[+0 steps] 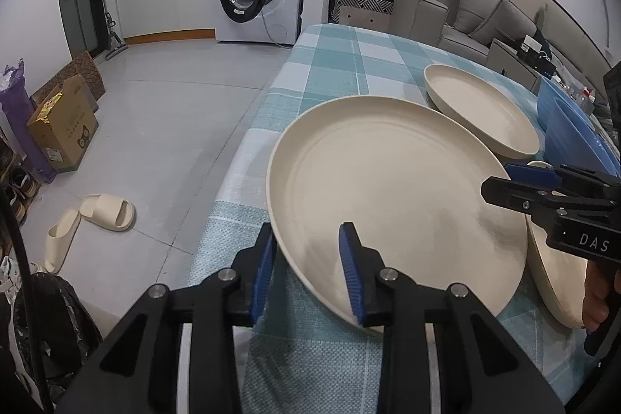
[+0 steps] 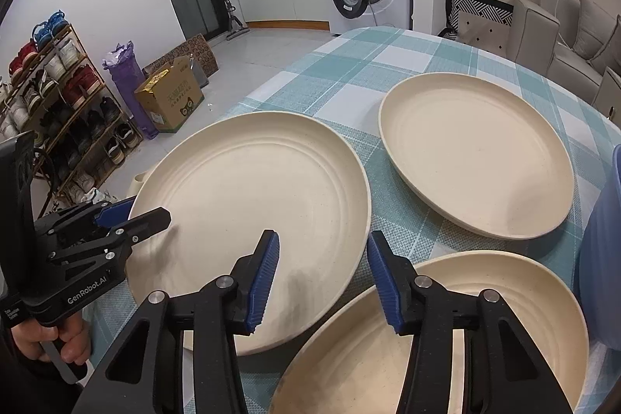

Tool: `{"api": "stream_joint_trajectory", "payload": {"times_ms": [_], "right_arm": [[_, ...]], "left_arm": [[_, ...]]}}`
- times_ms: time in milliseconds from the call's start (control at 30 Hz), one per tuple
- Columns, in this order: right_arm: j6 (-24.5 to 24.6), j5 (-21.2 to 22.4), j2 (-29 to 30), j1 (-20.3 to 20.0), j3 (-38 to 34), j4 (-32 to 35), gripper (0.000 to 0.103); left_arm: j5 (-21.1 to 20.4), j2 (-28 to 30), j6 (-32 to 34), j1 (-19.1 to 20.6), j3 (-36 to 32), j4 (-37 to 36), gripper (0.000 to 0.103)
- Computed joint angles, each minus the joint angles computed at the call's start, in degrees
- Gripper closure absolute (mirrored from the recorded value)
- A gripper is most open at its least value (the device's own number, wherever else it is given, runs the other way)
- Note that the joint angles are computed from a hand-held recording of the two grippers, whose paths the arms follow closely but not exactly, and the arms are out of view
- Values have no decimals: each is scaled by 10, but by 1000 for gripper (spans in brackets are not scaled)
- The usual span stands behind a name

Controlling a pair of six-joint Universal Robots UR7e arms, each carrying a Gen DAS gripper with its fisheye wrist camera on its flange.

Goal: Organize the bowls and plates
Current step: 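Close the left tool on the cream plate's rim, then lift the cream plate with the left tool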

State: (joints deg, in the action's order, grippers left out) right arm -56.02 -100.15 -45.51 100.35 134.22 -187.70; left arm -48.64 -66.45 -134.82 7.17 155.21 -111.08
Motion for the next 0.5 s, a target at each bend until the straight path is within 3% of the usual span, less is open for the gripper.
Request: {"api": "stream_joint_trajectory", "payload": {"times_ms": [500], "right_arm": [[-2,15,-12,0,14,-9,54]], "left_arm": [[-10,-5,-13,-11,-12,44,71]]}}
